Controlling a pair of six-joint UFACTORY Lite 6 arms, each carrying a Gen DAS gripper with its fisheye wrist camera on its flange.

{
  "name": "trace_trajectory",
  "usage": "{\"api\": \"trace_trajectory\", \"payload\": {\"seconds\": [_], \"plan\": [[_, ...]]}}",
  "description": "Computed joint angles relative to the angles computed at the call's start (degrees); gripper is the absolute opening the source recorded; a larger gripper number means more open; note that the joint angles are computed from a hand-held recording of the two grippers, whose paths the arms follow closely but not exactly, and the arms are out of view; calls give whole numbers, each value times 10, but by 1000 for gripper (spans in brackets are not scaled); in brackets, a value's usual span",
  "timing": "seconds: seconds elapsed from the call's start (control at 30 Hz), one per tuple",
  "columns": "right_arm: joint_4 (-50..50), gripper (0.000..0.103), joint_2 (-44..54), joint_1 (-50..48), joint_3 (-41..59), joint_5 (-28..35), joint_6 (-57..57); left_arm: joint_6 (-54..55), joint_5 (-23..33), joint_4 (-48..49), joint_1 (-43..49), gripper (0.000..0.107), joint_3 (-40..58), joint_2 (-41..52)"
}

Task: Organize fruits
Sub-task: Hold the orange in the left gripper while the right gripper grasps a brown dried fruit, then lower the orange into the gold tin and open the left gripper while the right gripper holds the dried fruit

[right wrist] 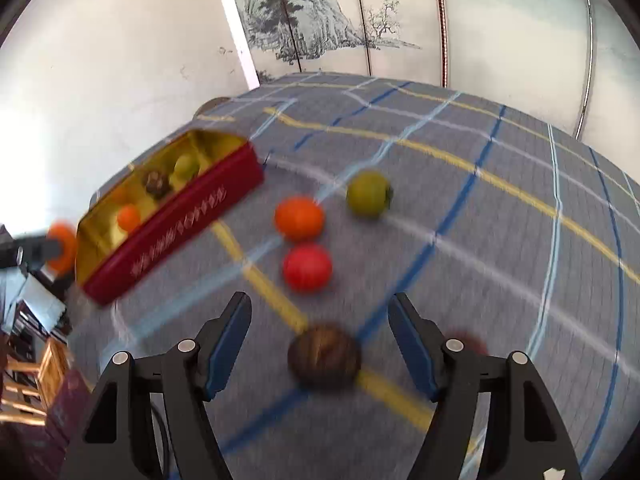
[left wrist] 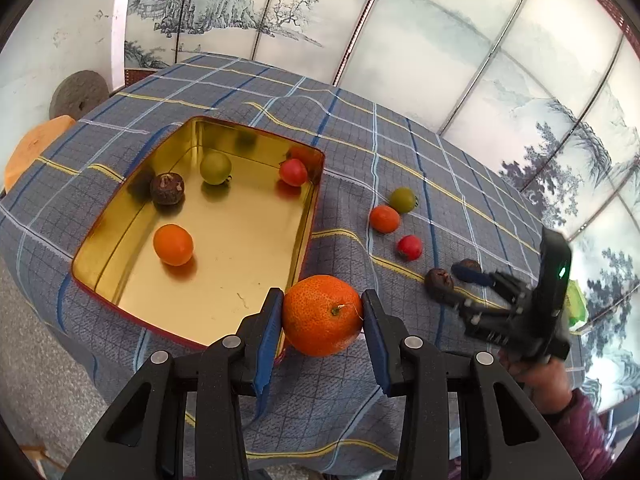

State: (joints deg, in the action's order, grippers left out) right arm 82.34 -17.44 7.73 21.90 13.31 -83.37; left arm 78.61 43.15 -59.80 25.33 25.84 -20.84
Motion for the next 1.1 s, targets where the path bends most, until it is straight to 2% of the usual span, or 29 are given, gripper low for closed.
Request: {"api": "trace_trajectory", "payload": {"seconds": [0.1,0.13,0.17,0.27,0.4,0.5,0.73,0.93,1.1], "plan": [[79,63,19,21,-12,-33,-85,-3,-6,2,-8,41,-4,-2],[92,47,29,9,-4,-15,-100,-5,-6,4,-9,41,-5,-3],[84,37,39,4,4,-10,-91,-6,-5,6,-6,41,-4,-5],[80,36,49,12,15,-15,-84,3,1,1,6,41,-2,-7],[164,36,-28,32,-30,-16,-140,23,-2,-8,25,41,15,12],[236,36,-37,36,-51,-18,-199,37,-11,-15,36,41,29,38],[223,36,-21,15,-47,2,-182,94,-63,-52,29,41,57,102],[210,36,-12,5,-46,13,-173,162,-116,-107,-7,41,102,177],[196,36,-6,7,-43,11,-158,169,-163,-128,-50,41,164,247]]}}
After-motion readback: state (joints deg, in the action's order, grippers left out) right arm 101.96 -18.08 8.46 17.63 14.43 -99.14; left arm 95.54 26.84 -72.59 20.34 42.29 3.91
